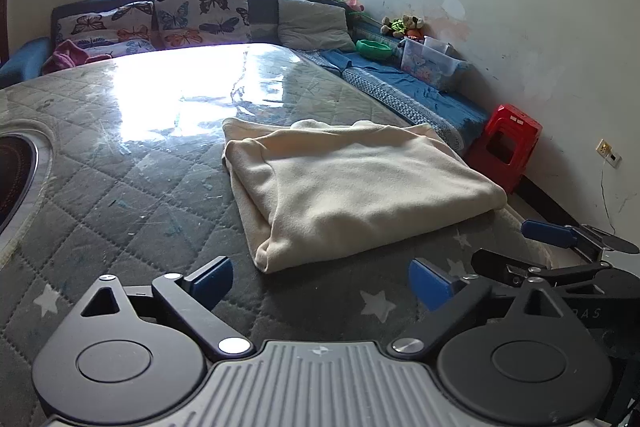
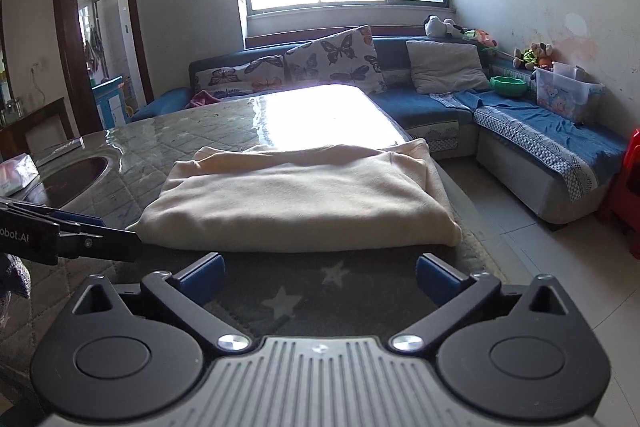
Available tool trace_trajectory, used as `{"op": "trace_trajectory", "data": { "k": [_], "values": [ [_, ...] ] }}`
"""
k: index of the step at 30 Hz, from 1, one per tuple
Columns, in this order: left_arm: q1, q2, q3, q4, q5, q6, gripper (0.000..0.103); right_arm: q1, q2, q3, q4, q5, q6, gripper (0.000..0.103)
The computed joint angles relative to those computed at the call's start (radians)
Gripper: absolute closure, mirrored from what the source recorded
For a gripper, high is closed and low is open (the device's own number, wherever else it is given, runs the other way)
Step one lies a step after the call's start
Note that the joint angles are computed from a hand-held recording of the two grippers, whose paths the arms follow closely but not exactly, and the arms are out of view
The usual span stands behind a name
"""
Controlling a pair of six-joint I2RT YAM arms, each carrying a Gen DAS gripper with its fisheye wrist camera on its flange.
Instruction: Fold clothes
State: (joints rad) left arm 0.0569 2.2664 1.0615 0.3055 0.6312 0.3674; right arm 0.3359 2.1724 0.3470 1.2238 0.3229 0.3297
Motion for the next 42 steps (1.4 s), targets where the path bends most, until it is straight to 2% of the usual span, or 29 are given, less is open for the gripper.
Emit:
{"op": "trace_trajectory", "data": {
  "k": [2, 13, 24, 42],
  "values": [
    [0.006, -0.005, -0.017, 0.016, 0.000, -0.002, 0.000, 0.019, -0.005, -0.003, -0.012, 0.021, 0.017, 0.000],
    [0.023, -0.031, -0.092, 0.078, -0.027, 0.008, 0.000, 0.077, 0.028, -0.037, 0.042, 0.079, 0.119, 0.000],
    [0.024, -0.036, -0.130, 0.100, -0.057, 0.043, 0.000, 0.137, 0.019, -0.017, -0.061, 0.161, 0.160, 0.000],
    [0.027, -0.063, -0.192, 0.138, -0.089, 0.066, 0.000, 0.189, 0.023, -0.034, -0.038, 0.219, 0.212, 0.000]
  ]
}}
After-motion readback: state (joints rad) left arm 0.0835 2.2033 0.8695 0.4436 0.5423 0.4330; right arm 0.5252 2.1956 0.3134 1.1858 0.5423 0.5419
